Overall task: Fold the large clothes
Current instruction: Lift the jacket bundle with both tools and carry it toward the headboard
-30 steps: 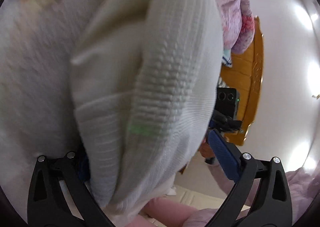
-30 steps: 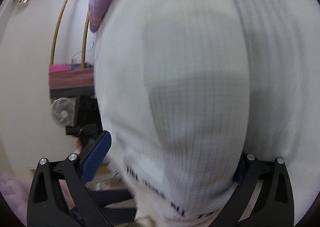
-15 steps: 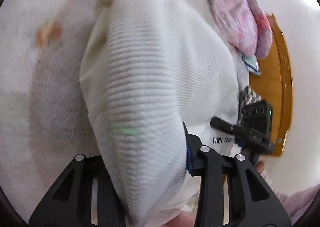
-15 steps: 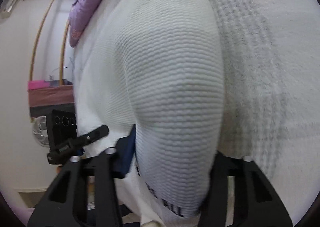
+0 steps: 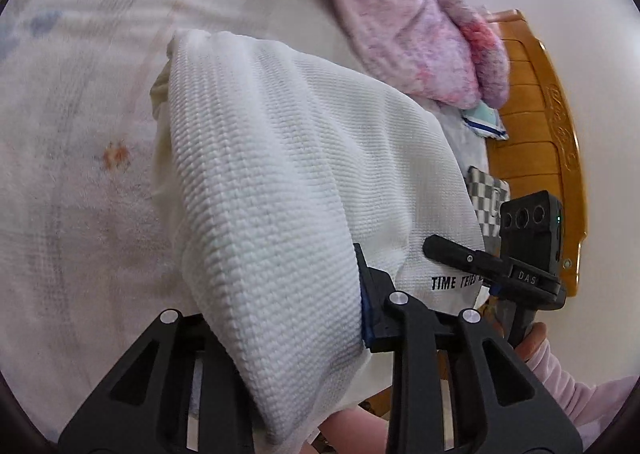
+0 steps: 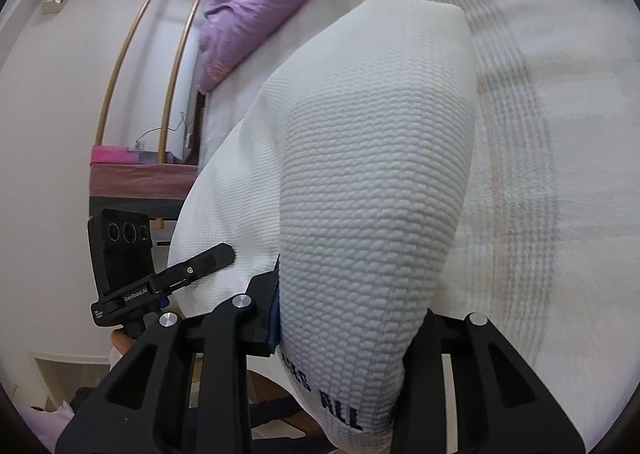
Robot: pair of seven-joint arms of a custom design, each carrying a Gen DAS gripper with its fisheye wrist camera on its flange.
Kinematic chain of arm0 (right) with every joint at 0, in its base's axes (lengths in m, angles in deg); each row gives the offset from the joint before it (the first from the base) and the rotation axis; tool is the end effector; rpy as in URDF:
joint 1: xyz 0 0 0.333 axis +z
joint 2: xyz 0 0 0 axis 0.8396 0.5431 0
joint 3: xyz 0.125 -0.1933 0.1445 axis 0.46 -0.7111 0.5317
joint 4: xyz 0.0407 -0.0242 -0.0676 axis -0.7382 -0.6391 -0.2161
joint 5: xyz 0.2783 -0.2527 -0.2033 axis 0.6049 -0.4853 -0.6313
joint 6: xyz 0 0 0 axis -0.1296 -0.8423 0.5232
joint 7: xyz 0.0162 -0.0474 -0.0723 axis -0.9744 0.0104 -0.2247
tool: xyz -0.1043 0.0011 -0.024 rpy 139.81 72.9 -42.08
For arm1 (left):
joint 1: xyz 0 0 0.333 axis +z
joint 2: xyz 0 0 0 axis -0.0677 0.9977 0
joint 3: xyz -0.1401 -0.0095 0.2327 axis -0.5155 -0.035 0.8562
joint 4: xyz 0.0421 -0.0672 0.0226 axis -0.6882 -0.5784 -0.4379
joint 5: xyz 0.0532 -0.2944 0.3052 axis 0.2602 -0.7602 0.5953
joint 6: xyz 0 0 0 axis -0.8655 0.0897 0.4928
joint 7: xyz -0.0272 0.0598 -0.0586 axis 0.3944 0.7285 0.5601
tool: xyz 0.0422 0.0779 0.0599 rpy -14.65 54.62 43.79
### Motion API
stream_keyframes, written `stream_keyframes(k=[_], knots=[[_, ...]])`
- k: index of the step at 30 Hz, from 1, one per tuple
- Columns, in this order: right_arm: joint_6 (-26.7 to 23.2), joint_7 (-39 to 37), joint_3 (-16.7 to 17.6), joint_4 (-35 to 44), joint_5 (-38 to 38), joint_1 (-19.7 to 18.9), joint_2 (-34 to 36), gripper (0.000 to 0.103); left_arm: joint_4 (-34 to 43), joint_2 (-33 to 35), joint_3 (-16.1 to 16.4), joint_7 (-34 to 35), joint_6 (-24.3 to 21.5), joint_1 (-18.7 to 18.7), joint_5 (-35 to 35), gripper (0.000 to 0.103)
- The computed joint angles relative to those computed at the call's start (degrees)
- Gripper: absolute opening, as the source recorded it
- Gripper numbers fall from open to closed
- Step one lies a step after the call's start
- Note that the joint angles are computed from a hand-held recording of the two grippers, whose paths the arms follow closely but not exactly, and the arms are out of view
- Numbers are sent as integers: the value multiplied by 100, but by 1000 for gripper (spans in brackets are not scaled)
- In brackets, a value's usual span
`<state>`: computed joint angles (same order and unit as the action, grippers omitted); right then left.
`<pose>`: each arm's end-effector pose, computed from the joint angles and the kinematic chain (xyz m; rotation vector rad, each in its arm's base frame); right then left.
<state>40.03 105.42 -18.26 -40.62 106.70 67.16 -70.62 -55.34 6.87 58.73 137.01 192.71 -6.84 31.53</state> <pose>0.5344 0.1228 0.5402 -1.7467 1.6951 0.7391 0.4985 -0.0637 0.5727 1.9997 -1.7690 0.8543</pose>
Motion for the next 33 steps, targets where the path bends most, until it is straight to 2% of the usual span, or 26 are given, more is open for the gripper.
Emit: stream_keyframes(k=[8, 17, 21, 25, 29, 33], knots=[[-414, 237, -216, 316, -111, -66, -695, 30, 785, -317, -173, -425, -298, -278, 117, 28], [-709, 201, -576, 398, -275, -185, -1374, 30, 1382, -387, -465, -842, -263, -762, 273, 28], [-968, 41, -852, 366, -343, -327, -1620, 30, 1554, -307, -754, -1211, -7, -1027, 401, 28], [-1431, -246, -1243, 393, -434, -559, -1789, 30, 1772, -91, -1134, -1738, 362, -1331, 659, 28], [-2138, -741, -1679, 854, -561, -837, -1604, 30, 2231, 411, -1645, -2557, 783, -1639, 1138, 28], [-2778, -1228, -2036, 1384, -573, -1192, -1264, 30, 2705, 1052, -1968, -3279, 1235, -1979, 1481, 28]])
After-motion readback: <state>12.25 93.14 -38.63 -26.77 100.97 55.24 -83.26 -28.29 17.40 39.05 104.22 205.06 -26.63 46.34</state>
